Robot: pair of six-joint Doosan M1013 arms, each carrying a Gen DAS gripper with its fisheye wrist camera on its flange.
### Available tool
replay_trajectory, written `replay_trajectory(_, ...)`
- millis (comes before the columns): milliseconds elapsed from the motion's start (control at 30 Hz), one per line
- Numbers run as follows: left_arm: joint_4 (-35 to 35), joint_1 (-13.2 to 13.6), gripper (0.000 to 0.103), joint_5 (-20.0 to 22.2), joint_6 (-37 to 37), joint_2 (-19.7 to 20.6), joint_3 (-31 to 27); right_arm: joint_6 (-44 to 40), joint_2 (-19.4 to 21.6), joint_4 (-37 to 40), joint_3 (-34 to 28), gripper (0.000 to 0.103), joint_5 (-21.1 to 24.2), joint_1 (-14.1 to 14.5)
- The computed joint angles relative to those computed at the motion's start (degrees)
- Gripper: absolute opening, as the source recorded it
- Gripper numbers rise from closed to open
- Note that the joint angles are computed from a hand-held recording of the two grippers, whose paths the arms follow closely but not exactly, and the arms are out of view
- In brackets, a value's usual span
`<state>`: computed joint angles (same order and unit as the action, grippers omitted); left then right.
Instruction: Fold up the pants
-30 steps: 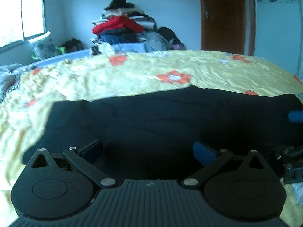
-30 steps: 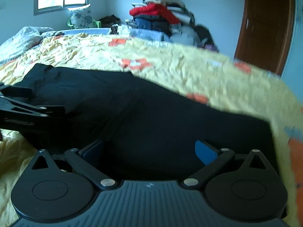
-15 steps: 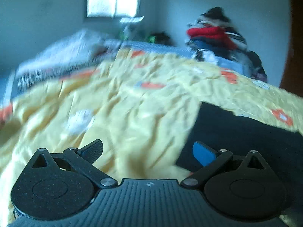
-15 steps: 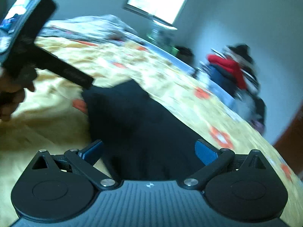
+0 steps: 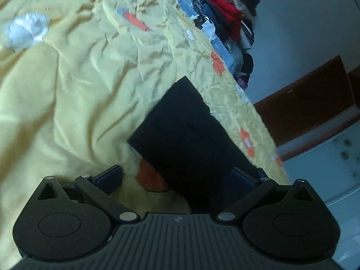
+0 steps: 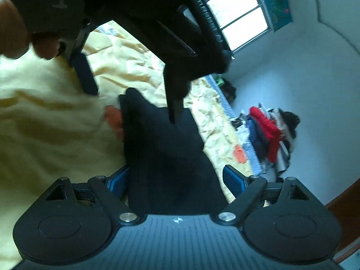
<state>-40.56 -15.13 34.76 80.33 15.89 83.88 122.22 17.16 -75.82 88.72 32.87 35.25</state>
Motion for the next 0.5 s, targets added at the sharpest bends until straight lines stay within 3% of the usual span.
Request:
replay_trajectory(100, -15.9, 1.8, 0.103, 4.3, 7.5, 1.8, -0.5, 7.0, -0.3, -1.7, -0.3, 0.089, -1.0, -0.7)
replay_trajectory(167, -22.4, 2.3, 0.102, 6.5, 9.0, 3.1, -0.9, 9.6, -0.8, -1.0, -0.3, 0.089, -1.8, -1.2)
replay_trajectory(500, -20.3, 0.2, 0.102, -2.6, 3.7, 5.3, -3.8, 11.0, -1.5, 4.1, -1.0, 0.089, -3.2, -2.3)
